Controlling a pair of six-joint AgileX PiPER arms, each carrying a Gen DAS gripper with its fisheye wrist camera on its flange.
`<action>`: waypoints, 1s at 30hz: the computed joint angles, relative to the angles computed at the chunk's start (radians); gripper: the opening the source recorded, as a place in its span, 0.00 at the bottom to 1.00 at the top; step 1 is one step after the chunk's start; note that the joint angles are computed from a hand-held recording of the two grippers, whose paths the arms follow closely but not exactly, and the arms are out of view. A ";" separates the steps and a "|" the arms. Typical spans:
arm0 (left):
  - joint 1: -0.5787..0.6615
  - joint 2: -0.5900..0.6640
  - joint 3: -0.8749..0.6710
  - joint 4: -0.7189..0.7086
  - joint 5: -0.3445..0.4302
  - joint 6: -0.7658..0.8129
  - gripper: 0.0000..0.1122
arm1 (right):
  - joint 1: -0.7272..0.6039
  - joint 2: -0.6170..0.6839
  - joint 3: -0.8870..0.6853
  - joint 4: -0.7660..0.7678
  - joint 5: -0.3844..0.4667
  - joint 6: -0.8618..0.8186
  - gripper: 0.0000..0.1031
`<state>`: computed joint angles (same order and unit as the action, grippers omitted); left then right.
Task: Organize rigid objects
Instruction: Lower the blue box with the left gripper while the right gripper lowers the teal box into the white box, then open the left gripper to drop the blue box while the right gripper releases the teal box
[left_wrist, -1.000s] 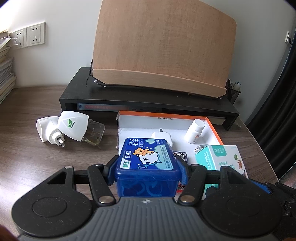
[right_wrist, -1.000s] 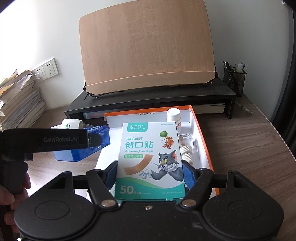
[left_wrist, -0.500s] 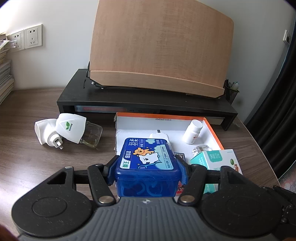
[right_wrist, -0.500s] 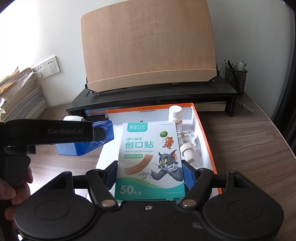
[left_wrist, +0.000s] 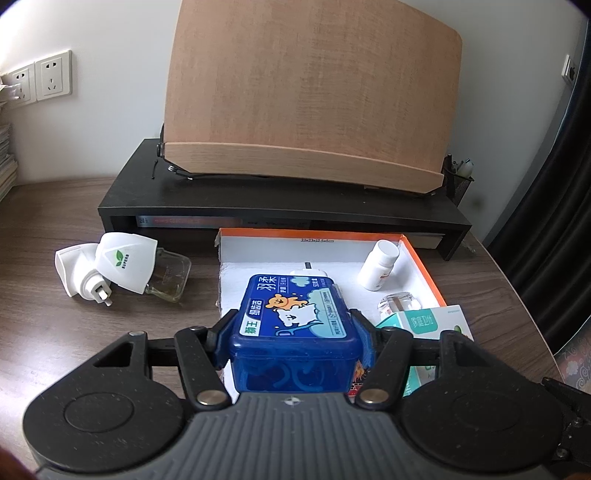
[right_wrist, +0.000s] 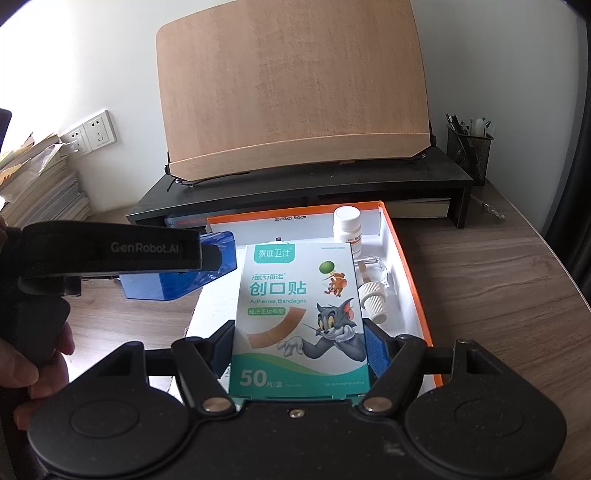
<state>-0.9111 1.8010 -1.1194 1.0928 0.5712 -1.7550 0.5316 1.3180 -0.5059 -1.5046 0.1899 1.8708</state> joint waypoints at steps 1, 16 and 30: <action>0.002 0.004 -0.005 -0.003 -0.002 0.006 0.56 | -0.002 0.002 -0.001 0.000 -0.001 0.001 0.81; 0.047 0.081 -0.103 -0.068 -0.055 0.133 0.56 | -0.039 0.050 -0.014 -0.062 -0.021 0.058 0.81; 0.091 0.167 -0.217 -0.179 -0.099 0.304 0.56 | -0.076 0.104 -0.039 -0.140 -0.044 0.121 0.81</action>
<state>-0.8201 1.9677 -1.3365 0.9141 0.4720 -1.4511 0.4559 1.4222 -0.5448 -1.6446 0.1464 1.9915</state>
